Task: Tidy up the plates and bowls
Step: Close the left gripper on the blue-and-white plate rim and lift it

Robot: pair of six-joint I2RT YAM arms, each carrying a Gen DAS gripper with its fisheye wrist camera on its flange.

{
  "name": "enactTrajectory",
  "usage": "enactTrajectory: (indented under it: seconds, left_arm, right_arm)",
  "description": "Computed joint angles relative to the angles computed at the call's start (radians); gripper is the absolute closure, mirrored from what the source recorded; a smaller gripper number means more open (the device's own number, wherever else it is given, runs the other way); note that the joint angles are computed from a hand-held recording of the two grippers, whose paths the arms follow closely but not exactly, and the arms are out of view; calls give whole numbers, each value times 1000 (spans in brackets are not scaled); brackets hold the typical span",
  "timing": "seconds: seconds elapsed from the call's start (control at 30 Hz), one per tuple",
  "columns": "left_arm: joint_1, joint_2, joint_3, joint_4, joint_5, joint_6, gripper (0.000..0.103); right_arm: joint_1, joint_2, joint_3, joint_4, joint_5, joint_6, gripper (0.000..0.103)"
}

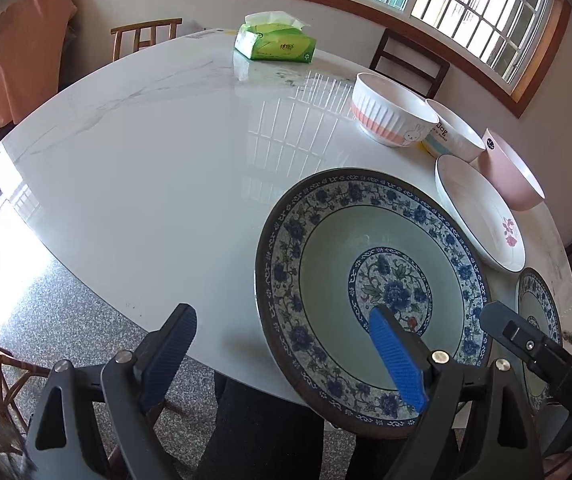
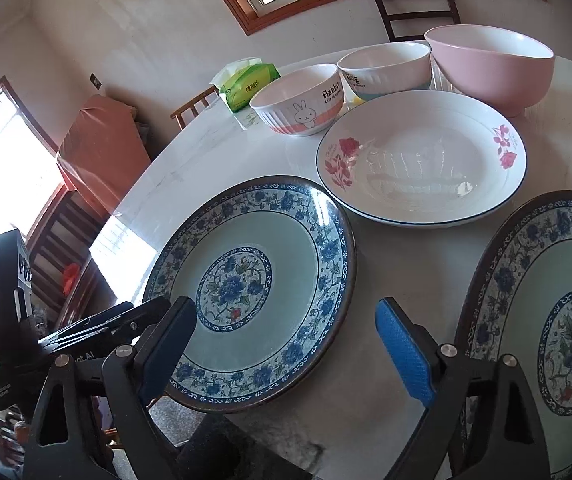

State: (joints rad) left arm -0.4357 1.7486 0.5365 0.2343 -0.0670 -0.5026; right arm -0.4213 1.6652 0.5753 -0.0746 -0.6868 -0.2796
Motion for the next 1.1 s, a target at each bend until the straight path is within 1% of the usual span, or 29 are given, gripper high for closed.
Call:
enactTrajectory:
  seconds: [0.1, 0.17, 0.23, 0.27, 0.33, 0.37, 0.4, 0.47, 0.53, 0.57, 0.6, 0.63, 0.7, 0.73, 0.77, 0.8, 0.93, 1.1]
  left_arm:
    - [28, 26, 12, 1, 43, 1, 13]
    - [33, 25, 6, 16, 43, 0, 13]
    - [42, 26, 5, 20, 63, 5, 14]
    - [42, 26, 4, 21, 64, 5, 15]
    - [41, 25, 3, 24, 60, 11, 23]
    - [40, 23, 1, 27, 60, 16, 35]
    - [41, 28, 9, 25, 64, 23, 53]
    - [48, 36, 20, 15, 92, 31, 76]
    - [56, 41, 27, 16, 102, 28, 76]
    - [61, 43, 27, 18, 106, 31, 77]
    - [65, 45, 29, 19, 113, 31, 77]
    - [71, 45, 28, 22, 120, 28, 78]
    - [81, 45, 25, 28, 134, 24, 79]
    - [83, 46, 24, 31, 133, 24, 79]
    - [82, 47, 26, 30, 130, 21, 79]
    - [82, 48, 28, 30, 126, 18, 79]
    - [105, 49, 25, 36, 133, 11, 79]
    - [145, 40, 28, 33, 125, 20, 79]
  right_arm:
    - [3, 31, 25, -14, -7, 10, 18]
    - [10, 43, 34, -11, 1, 17, 19]
    - [14, 50, 42, -12, 6, 25, 22]
    - [18, 56, 51, -18, 5, 28, 24]
    - [20, 60, 58, -25, 7, 28, 24]
    - [23, 59, 59, -24, 16, 30, 25]
    - [30, 60, 60, -22, 27, 34, 27]
    - [43, 64, 68, -22, 46, 37, 28]
    - [51, 65, 71, -14, 61, 40, 32]
    - [54, 64, 73, -14, 70, 41, 37]
    - [59, 63, 76, -12, 81, 43, 45]
    - [65, 62, 77, -10, 100, 45, 48]
    - [73, 74, 89, -8, 135, 51, 65]
    - [74, 81, 96, -11, 151, 52, 70]
    - [71, 89, 104, -14, 162, 53, 79]
    - [68, 95, 110, -16, 171, 54, 86]
    - [76, 101, 123, -15, 189, 50, 86]
    - [109, 92, 120, 7, 209, 75, 86]
